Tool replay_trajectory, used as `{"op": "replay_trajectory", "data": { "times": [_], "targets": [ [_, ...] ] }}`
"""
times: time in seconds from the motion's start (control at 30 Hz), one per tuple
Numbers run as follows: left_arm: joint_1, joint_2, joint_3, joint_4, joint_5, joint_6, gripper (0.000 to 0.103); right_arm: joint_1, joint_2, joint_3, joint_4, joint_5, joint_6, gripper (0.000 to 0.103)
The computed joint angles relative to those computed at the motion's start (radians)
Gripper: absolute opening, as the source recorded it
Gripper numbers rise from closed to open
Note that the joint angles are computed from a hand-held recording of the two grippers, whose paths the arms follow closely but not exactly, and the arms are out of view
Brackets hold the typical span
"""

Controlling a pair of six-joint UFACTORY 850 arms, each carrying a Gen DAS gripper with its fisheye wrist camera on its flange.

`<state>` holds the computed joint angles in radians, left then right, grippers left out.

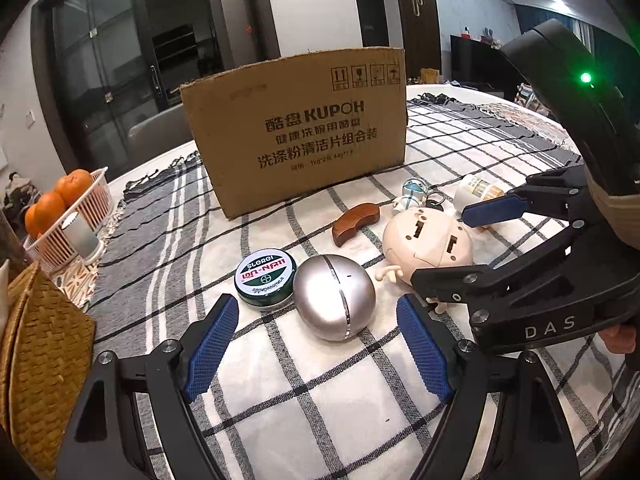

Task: Organize rigid objects
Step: 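Grasp the silver sphere with the left tool while the right tool grasps the beige round toy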

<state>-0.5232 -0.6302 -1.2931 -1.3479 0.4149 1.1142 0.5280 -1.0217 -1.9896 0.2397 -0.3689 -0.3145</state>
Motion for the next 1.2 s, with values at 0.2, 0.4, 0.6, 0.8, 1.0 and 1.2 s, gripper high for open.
{"op": "replay_trajectory", "data": {
  "times": [0.2, 0.4, 0.6, 0.8, 1.0, 1.2],
  "targets": [
    [0.014, -0.017, -0.017, -0.018, -0.026, 0.010, 0.081, 0.001, -0.031, -0.048, -0.028, -0.023, 0.013, 0.079],
    [0.023, -0.038, -0.043, -0.061, -0.048, 0.034, 0.080, -0.006, -0.071, -0.107, -0.006, -0.062, 0.016, 0.079],
    [0.018, -0.060, -0.079, -0.113, -0.050, 0.074, 0.079, -0.025, -0.071, -0.101, 0.091, -0.058, -0.035, 0.079],
    [0.025, -0.089, -0.127, -0.228, -0.067, 0.144, 0.077, -0.039, -0.069, -0.096, 0.176, -0.066, -0.089, 0.076],
    [0.022, -0.123, -0.181, -0.398, -0.035, 0.293, 0.068, -0.043, -0.074, -0.104, 0.211, -0.071, -0.088, 0.075],
    [0.032, -0.150, -0.222, -0.577, -0.050, 0.420, 0.053, -0.046, -0.077, -0.106, 0.235, -0.070, -0.082, 0.075]
  ]
}}
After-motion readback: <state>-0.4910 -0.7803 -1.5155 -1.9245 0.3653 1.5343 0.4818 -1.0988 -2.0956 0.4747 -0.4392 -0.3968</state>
